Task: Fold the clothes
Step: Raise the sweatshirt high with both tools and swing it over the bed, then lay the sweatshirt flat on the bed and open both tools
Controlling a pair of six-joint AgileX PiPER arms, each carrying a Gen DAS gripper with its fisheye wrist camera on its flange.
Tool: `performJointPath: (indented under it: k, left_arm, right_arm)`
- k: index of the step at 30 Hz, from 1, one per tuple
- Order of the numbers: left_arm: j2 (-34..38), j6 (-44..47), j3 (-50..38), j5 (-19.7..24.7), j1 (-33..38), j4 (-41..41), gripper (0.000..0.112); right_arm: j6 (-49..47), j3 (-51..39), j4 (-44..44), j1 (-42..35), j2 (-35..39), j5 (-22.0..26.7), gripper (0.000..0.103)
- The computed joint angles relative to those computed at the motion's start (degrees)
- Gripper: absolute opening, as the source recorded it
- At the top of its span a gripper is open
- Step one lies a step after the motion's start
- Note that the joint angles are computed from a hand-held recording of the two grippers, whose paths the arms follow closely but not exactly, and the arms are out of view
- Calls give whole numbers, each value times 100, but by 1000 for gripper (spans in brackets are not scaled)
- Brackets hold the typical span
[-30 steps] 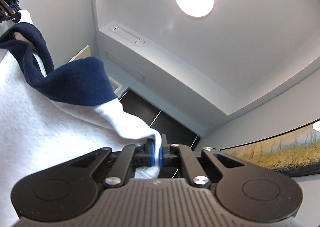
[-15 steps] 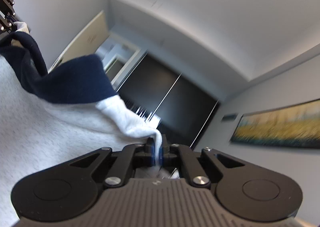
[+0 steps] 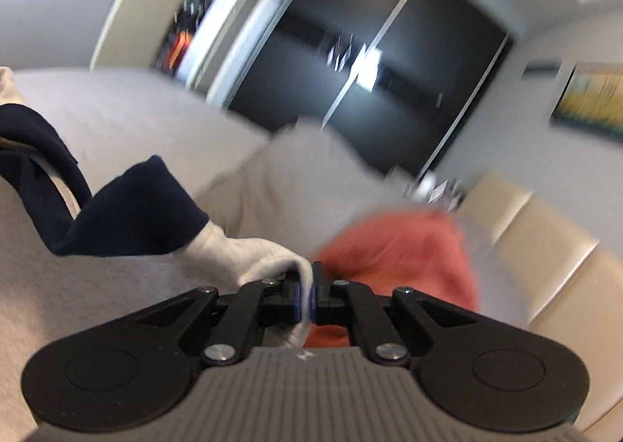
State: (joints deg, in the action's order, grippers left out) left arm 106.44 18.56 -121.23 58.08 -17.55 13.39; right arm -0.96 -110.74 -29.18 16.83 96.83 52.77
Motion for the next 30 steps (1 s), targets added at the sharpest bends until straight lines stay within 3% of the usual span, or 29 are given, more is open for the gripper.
performJointPath:
  k: [3,6,8,10,14,16,17,18,23,26,30]
  left_arm:
    - [981,118,-386,-87,84,-127,5]
    - [1831,40,-730,-120,141,-130,5]
    - [2315,-27,-1036,-67,213,-235,6]
    - [2664,-64,-1247,-24,289,-327,7]
    - [2984,-83,-1296,-205,385,-527,22]
    - [2874,-346,-1181,-340,347,-491,37]
    - [2792,-579,-996,-528,345,-368,53]
    - [2765,-765,-939,-606,348,-282,59]
    - [2718,-861,-1622,141,450,-635,59]
    - [2005,-921,-876,45,532,-699,59]
    - [897,-864,91,285,623,-713,59]
  right_arm:
    - [102,13,170,-281,806,-246,6]
    - [728,1348,-142,-331,926,-1109,6]
    - [1021,1912,-261,-314,946,-1376,6]
    - [964,1930,-105,-400,1241,-1492,6]
    - [487,1628,483,-619,1681,-1487,10]
    - [593,1687,396,-637,1812,-1705,22]
    - [830,1634,104,-651,1928,-1819,43]
    - [1048,1637,-117,-625,1922,-1820,58]
    - [650,1597,859,-831,1617,-1678,58]
    - [574,1896,1181,-779,1111,-1550,62]
    - [389,2192,1642,-617,279,-911,66]
